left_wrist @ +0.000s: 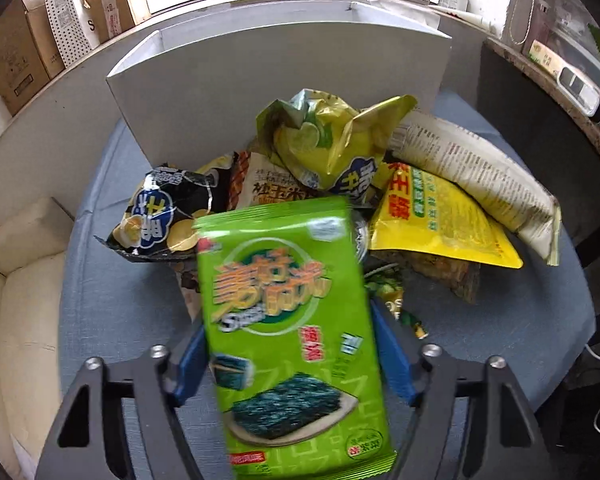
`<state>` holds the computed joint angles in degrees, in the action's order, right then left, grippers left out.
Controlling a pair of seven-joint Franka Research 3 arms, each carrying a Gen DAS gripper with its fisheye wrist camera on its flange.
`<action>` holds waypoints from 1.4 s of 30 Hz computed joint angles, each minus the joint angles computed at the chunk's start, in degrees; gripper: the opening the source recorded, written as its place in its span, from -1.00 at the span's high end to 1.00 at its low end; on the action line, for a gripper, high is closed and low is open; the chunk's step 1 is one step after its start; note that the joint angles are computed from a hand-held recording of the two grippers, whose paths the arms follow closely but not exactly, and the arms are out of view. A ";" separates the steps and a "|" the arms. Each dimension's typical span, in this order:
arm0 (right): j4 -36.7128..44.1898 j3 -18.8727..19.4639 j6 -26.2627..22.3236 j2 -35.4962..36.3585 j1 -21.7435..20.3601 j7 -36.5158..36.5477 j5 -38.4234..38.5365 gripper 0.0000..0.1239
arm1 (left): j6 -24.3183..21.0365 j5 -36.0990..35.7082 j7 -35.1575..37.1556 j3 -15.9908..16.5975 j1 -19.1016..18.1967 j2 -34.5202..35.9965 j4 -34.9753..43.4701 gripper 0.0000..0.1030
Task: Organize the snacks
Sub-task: 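Grasp a green seaweed pack with the right tool while the left tool grasps another green seaweed pack, then carry both seaweed packs into the white box and open both tools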
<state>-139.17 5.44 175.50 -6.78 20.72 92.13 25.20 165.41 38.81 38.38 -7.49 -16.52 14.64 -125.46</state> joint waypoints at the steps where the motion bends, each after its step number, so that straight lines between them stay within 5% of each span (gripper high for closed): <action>1: -0.05 -0.11 0.01 -0.05 0.17 -0.29 0.29 -0.27 | 0.34 0.12 -0.12 0.04 0.01 -0.48 -0.42 -0.40; 4: -0.29 -0.21 -0.02 -0.33 0.35 -0.76 0.76 -0.27 | 0.71 5.63 -5.00 1.66 -1.43 -2.89 -1.83 -0.39; 12: 2.65 -2.72 -0.95 1.34 3.91 -11.46 10.01 -0.27 | 6.14 2.46 -2.78 -1.46 3.65 -13.73 -7.67 -0.39; 16: 9.45 -0.33 -0.06 6.77 0.10 -5.89 -3.38 -0.27 | 5.79 0.21 0.38 -1.96 6.50 -14.68 -2.93 -0.39; 20: 23.54 -0.32 -4.63 16.47 -1.56 -8.73 -5.65 -0.27 | 3.35 -6.96 8.32 -2.10 8.50 -9.07 7.39 -0.39; 24: 40.10 -5.52 -10.92 27.66 1.77 -2.39 -18.45 -0.27 | -1.52 -13.82 15.95 -2.47 9.66 -0.22 20.78 -0.39; 29: 61.41 -4.67 -22.04 40.65 0.12 -2.96 -17.80 -0.27 | -9.54 -18.60 22.13 -1.96 8.94 11.71 36.92 -0.39; 37: 84.46 -4.09 -35.22 55.29 -1.49 -1.44 -17.15 -0.28 | -14.08 -24.19 29.87 -2.43 9.07 21.86 48.85 -0.43; 40: 91.39 -3.55 -40.27 59.73 -2.02 -1.95 -16.68 -0.39 | -16.00 -28.59 33.88 -4.70 10.89 24.46 51.36 -0.71; 42: 91.49 -4.35 -39.82 60.15 -1.68 -1.76 -17.36 -0.44 | -15.92 -28.57 33.38 -3.10 9.88 25.27 51.95 -0.82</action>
